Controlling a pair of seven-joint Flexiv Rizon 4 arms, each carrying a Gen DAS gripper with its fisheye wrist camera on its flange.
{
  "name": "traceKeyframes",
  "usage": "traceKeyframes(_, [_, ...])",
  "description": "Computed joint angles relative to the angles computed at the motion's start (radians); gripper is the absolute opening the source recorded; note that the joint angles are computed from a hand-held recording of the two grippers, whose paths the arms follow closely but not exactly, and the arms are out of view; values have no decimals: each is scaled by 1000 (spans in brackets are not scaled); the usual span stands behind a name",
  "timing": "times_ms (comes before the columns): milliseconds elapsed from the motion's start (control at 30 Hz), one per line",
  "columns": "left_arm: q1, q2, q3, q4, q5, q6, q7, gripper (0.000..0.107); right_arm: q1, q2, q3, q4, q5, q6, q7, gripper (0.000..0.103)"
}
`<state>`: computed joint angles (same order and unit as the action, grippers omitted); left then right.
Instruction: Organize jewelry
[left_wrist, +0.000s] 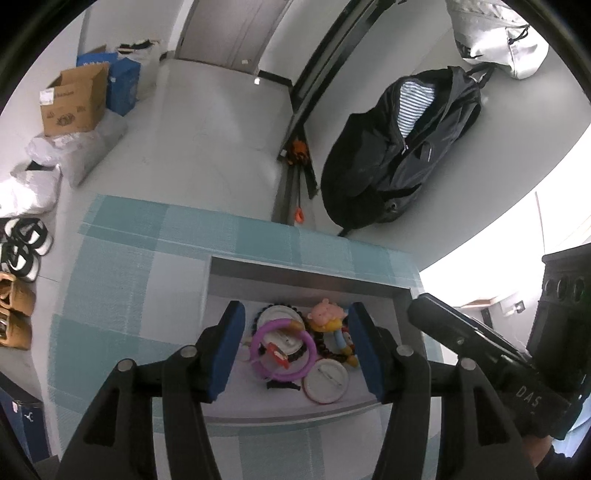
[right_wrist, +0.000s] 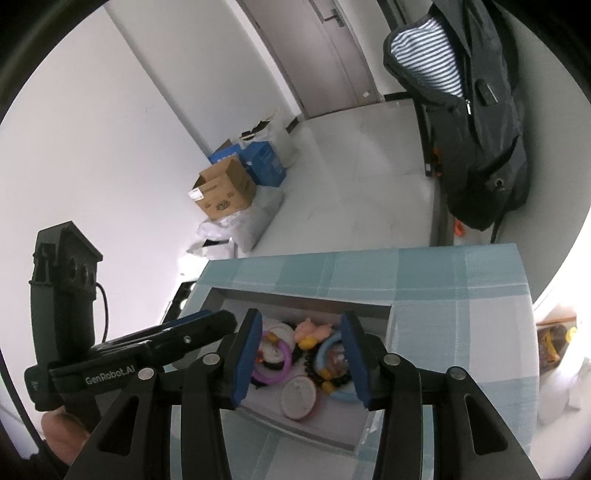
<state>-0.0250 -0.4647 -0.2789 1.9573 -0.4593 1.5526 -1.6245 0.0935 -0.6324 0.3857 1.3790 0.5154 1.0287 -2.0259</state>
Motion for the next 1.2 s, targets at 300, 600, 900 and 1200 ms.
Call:
traceKeyframes(300, [-268,-5,348,-44,165,31,-206,53,-36,23,52,51,62,100,-112,56])
traceKeyframes(600, [-434,2,584,-67,341,11,-417,54,-72,63,118,104,157,173,-293,86])
traceKeyframes(900, [-556,29,726,-68,532,-34,-580,69,-61,105,81,157,164,153,-282,93])
traceKeyframes(1200, [-614,59,762,-88,697,-87,-722,69,-78,163,77,220,220,172,-343,101])
